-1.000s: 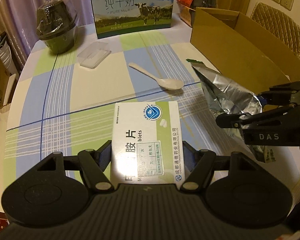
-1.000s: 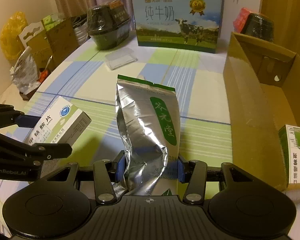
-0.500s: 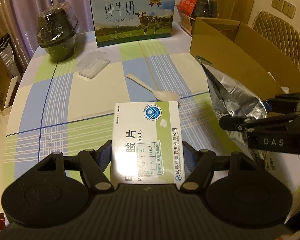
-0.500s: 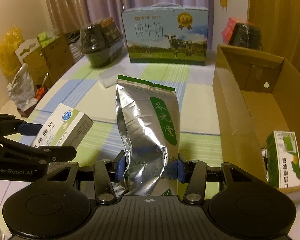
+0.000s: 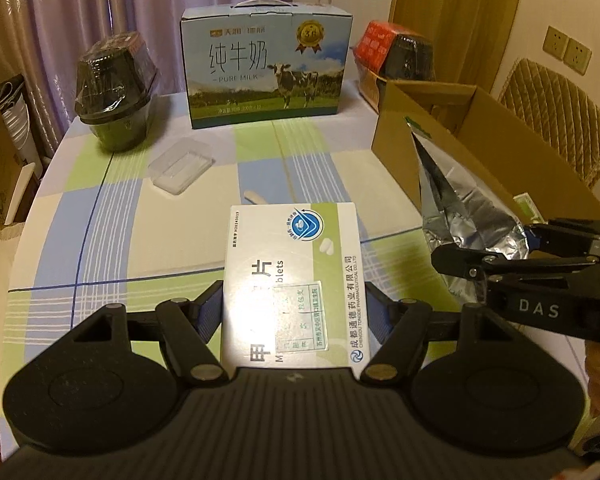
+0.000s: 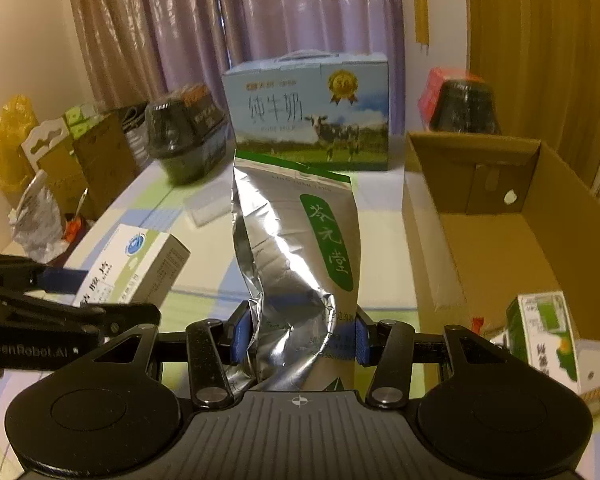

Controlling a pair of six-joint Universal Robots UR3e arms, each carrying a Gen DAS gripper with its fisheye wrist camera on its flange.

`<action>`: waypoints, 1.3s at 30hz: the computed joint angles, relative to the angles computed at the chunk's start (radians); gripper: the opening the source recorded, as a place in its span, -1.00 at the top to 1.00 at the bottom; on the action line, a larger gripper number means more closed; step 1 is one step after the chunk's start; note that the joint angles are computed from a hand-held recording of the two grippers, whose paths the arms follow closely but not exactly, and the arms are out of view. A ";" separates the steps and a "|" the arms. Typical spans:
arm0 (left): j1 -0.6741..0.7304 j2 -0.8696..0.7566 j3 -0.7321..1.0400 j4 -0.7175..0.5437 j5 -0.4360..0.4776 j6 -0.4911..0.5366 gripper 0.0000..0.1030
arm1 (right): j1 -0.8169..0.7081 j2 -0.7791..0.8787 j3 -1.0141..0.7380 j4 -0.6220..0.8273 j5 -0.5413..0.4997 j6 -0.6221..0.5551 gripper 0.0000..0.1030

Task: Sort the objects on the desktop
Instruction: 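Carry the medicine box and foil pouch over the open cardboard box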

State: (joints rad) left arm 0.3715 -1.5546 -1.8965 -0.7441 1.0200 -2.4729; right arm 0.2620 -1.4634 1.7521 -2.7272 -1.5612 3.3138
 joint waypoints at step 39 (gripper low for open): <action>-0.476 -0.227 0.320 0.152 0.036 -0.456 -0.31 | -0.626 -0.408 0.133 0.247 0.215 -0.352 0.10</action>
